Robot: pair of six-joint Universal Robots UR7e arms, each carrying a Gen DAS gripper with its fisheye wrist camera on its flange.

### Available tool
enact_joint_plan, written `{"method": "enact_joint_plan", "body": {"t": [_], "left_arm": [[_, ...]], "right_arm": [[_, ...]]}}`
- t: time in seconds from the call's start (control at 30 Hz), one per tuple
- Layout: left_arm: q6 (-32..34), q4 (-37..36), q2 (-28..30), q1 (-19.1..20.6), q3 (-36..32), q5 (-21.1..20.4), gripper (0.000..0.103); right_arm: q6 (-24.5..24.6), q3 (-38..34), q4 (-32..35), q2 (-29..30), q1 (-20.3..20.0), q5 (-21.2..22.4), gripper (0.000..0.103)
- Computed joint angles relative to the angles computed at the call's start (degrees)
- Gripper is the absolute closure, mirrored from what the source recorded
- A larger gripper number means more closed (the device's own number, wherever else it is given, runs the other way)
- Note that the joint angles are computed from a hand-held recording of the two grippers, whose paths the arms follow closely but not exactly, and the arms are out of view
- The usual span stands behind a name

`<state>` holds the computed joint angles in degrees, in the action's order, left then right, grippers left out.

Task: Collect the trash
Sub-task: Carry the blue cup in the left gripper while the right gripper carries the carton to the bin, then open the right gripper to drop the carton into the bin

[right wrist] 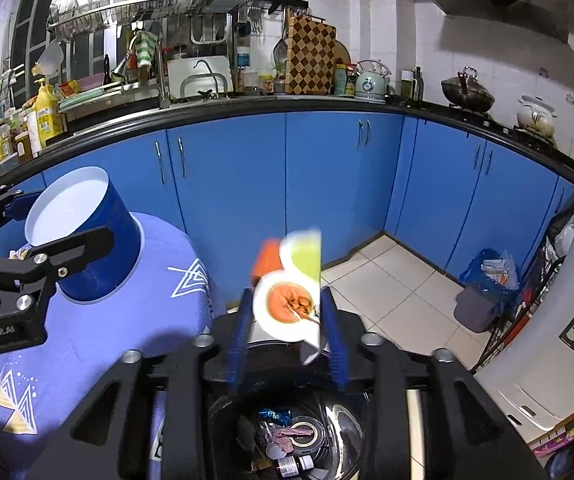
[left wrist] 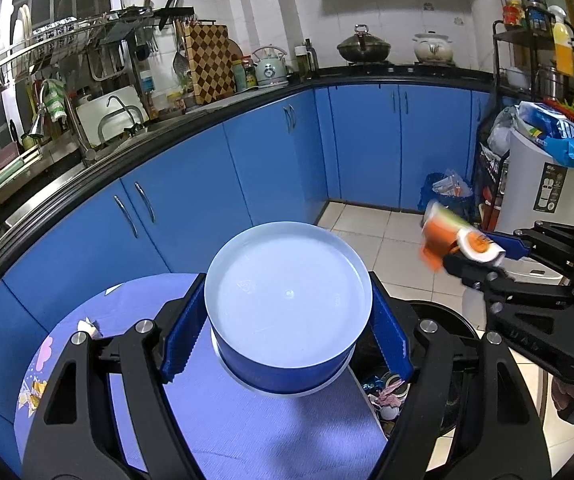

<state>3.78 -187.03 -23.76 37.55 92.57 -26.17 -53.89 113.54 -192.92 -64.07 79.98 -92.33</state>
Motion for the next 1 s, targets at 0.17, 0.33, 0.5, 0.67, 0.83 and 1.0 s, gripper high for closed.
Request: {"method": "enact_joint_plan", "body": {"t": [0.17, 0.33, 0.5, 0.67, 0.83, 1.0], "left_arm": [[-0.4, 0.7, 0.5, 0.5, -1.1, -0.3, 0.028], [-0.5, 2.1, 1.4, 0.9, -2.6, -1.5, 0.028], [0.0, 3.4, 2.7, 1.2, -4.8, -3.1, 0.028], [0.7, 4.5, 4.3, 1.3, -7.1, -4.3, 0.028], [1.1, 5.5, 5.4, 1.5, -8.9, -4.8, 0.028], [-0.3, 8.3, 5.9, 1.8, -10.5, -5.2, 0.027]], "right_arm": [[-0.1, 0.2, -4.4, 1.0, -0.6, 1.1, 0.01], [0.0, -0.1, -6.7, 1.7, -1.2, -0.7, 0.01], [0.7, 0.1, -7.7, 1.1, -2.5, -1.0, 0.009], [1.4, -0.4, -6.8, 0.7, -3.5, -1.1, 0.01], [1.7, -0.6, -6.8, 0.5, -4.2, -0.8, 0.01], [1.1, -0.8, -7.2, 0.7, -4.4, -1.4, 0.01]]}}
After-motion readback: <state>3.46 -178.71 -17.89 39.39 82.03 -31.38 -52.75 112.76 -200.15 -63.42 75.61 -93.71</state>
